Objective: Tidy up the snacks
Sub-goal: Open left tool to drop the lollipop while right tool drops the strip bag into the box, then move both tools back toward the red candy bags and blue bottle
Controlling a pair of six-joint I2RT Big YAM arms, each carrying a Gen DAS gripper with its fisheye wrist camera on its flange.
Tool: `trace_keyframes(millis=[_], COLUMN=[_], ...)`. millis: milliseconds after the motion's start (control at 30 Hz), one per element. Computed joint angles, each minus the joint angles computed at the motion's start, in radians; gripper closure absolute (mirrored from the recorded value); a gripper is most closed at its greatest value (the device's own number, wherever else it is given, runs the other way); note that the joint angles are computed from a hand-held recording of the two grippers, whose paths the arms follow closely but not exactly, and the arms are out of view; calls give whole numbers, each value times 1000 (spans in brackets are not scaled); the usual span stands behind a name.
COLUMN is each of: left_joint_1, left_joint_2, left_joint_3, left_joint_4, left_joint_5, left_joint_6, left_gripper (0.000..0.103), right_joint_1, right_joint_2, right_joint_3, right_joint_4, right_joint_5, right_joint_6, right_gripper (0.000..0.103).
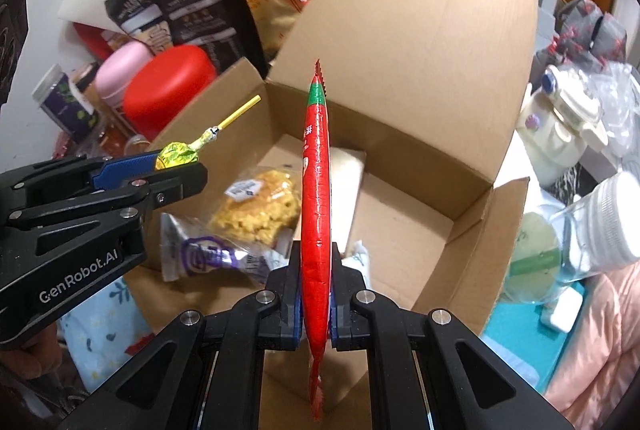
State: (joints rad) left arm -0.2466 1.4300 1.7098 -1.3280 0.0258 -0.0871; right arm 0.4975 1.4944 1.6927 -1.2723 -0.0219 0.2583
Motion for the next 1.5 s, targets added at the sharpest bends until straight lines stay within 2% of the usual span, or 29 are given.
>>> trace_keyframes(millis=[133, 300, 367, 433, 500, 633, 767, 800, 833, 867, 933, 1100, 1300, 1500], left_joint_1=[-11, -14, -8, -8, -9, -3, -2, -2, -3, -2, 0, 4, 1, 5], left_joint_2=[17, 52, 57, 62, 70, 72, 56, 53, 48, 41, 22, -3, -29, -66], left_joint_3=[-5, 4, -1, -3, 0, 7, 15, 21, 24, 27, 33, 80, 147, 190], left_joint_4=[0, -40, -48, -62, -83, -110, -123, -130, -133, -133, -124, -142, -177, -188], left_joint_5=[-28, -40, -24, -32, -43, -53, -69, -72, -73, -75, -79, -70, -112, -122], left_joint_6=[14, 15, 11, 9, 5, -11, -8, -7, -9, -10, -11, -8, -12, -10], left_gripper=[77, 77, 77, 76, 76, 76, 75, 73, 61, 41, 23, 23, 23, 23], right_joint_1=[-4, 2, 5, 6, 11, 19, 29, 31, 35, 38, 43, 54, 82, 126], right_joint_2=[11, 29, 31, 30, 26, 14, 4, 2, 1, -2, -10, -28, -49, -75], right_joint_3=[-10, -4, -2, -2, -2, 6, 21, 27, 37, 43, 50, 79, 124, 162], right_joint_4=[-13, -42, -48, -56, -61, -72, -86, -90, -97, -100, -103, -113, -125, -127], right_joint_5=[13, 56, 66, 73, 90, 113, 122, 121, 121, 124, 131, 150, 187, 261], right_joint_6=[9, 3, -1, -4, -6, -11, -4, -3, -3, -3, -4, 5, 6, -6], right_gripper=[93, 91, 85, 68, 60, 52, 52, 52, 52, 52, 52, 52, 52, 39])
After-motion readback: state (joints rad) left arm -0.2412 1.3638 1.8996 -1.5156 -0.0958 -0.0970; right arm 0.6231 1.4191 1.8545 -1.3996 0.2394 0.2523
